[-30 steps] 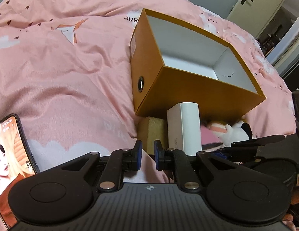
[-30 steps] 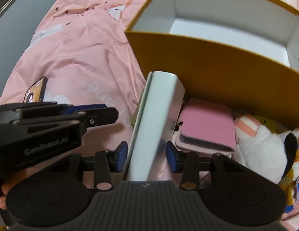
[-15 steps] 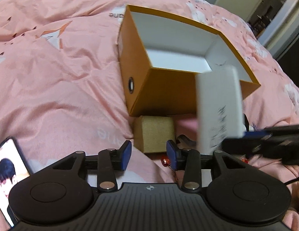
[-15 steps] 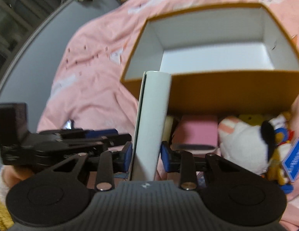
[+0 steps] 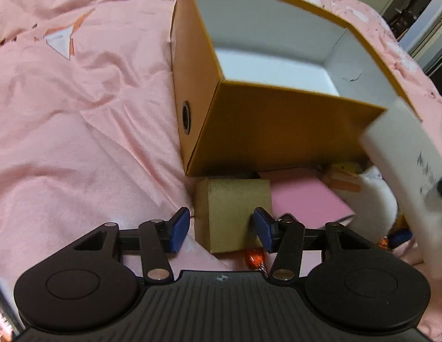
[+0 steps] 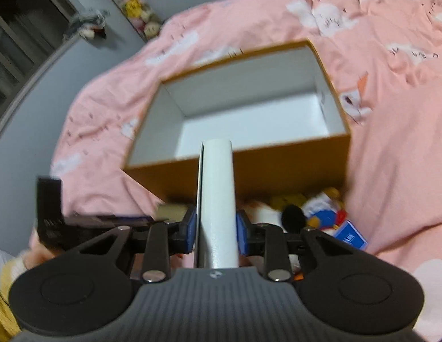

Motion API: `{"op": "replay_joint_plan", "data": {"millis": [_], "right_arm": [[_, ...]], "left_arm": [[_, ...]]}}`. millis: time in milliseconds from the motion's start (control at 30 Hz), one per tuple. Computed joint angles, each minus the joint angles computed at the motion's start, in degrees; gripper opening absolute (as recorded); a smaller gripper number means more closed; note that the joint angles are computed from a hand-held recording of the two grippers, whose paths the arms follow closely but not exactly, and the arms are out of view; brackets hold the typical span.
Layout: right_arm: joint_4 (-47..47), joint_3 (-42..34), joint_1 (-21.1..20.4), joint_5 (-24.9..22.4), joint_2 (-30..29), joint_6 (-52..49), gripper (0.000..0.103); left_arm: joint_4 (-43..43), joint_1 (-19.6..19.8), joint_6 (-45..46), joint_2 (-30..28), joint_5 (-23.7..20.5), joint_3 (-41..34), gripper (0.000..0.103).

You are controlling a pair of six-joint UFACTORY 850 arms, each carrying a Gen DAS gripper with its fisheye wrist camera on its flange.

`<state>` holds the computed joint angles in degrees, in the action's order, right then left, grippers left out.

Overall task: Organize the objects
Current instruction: 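Grasp the small tan kraft box with the left tool while the right holds the white case, then carry both boxes over the orange box and lower the white case inside with the right tool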

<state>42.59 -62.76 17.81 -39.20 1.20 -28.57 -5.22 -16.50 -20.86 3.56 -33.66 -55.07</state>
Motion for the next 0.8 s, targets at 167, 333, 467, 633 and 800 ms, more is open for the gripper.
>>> {"op": "replay_joint_plan", "data": {"millis": [167,333,467,633,800], "right_arm": [[-2.47,-0.02,-2.02,-2.13,-2.13,-0.8,0.031],[-0.01,-0.27,-3.47,-4.71,-3.57,-3.29,0.031],[-1.06,-0.81,-3.08,-5.25,-4.46,-2.18,0.034],[-3.54,-1.95,-1.75,-4.38,-6.2,-0.67,0.041],[-5.27,-2.34,-0.47,-3.59,-6.89,0.2,0.042]], "left_arm": [[-6.68,1.43,5.09,-1.21,1.4,0.34,0.075],[-14.7,3.13,9.7,-2.17,2.56,1.34,0.08],[-18.41,3.91,11.74,-2.76,3.87,1.78,0.081],[-24.6,5.32,16.15,-2.64,3.92,2.65,0.081],[-31.4,7.17,19.91,-2.77,2.69,3.5,0.086]]}}
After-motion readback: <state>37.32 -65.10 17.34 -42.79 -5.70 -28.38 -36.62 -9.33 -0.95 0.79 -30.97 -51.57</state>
